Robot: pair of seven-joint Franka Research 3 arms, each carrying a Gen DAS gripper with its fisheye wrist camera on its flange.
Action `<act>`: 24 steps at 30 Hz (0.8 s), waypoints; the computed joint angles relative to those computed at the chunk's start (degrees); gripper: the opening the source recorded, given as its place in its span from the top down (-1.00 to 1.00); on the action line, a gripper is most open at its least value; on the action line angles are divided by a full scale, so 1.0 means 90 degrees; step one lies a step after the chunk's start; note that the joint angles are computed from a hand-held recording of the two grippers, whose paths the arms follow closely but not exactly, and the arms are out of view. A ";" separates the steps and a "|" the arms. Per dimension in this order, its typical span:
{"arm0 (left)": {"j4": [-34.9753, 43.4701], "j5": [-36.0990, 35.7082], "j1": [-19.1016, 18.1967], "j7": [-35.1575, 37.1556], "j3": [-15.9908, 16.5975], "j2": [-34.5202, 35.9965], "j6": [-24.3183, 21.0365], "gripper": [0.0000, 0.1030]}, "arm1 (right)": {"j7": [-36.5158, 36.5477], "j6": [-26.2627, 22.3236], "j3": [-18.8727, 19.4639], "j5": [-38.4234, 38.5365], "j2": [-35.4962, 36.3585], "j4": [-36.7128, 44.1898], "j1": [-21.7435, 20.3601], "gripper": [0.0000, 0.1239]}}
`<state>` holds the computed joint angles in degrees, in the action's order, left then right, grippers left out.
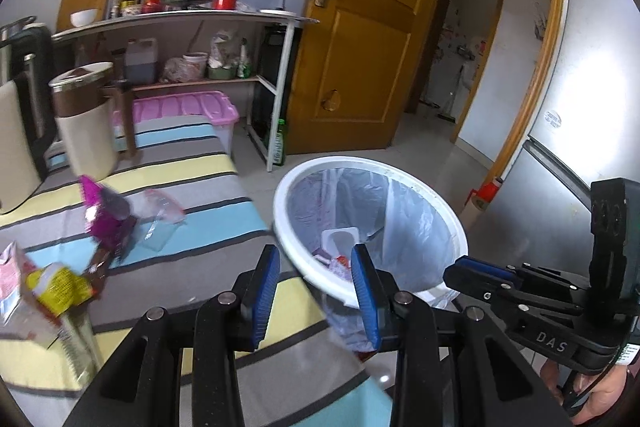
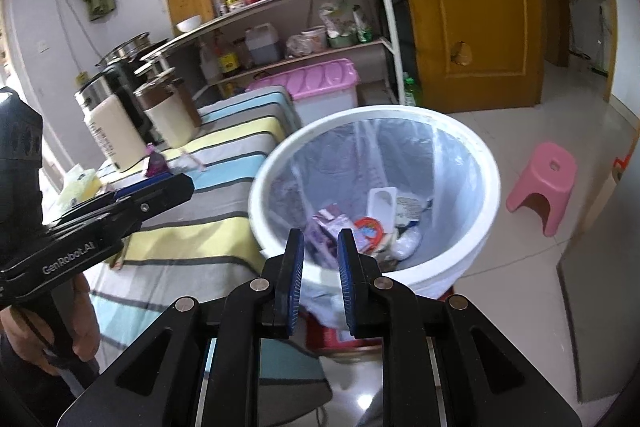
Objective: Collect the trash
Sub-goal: 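Move both open tools back over the table toward the remaining trash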
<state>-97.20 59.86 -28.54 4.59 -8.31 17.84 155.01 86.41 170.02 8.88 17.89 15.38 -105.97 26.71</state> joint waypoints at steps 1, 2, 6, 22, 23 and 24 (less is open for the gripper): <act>-0.0151 0.0085 -0.0029 -0.0131 0.0028 -0.0128 -0.0037 0.28 | -0.0099 0.0013 0.0087 0.0073 -0.0022 -0.0016 -0.0030 0.71; -0.0263 0.0160 -0.0039 -0.0232 0.0027 -0.0224 -0.0088 0.28 | -0.0194 0.0023 0.0154 0.0144 -0.0037 -0.0027 -0.0054 0.71; -0.0726 0.0402 0.0039 -0.0600 -0.0081 -0.0618 -0.0253 0.28 | -0.0503 0.0042 0.0334 0.0388 -0.0092 -0.0066 -0.0069 0.61; -0.2120 0.0696 0.0597 -0.1591 -0.0731 -0.1800 -0.0880 0.28 | -0.1248 -0.0161 0.0570 0.0908 -0.0023 0.0082 0.0179 0.42; -0.2185 0.0690 0.0626 -0.1633 -0.0763 -0.1856 -0.0913 0.28 | -0.1284 -0.0176 0.0581 0.0928 -0.0014 0.0095 0.0193 0.42; -0.2258 0.0686 0.0650 -0.1683 -0.0797 -0.1919 -0.0948 0.28 | -0.1350 -0.0193 0.0612 0.0969 0.0000 0.0116 0.0196 0.42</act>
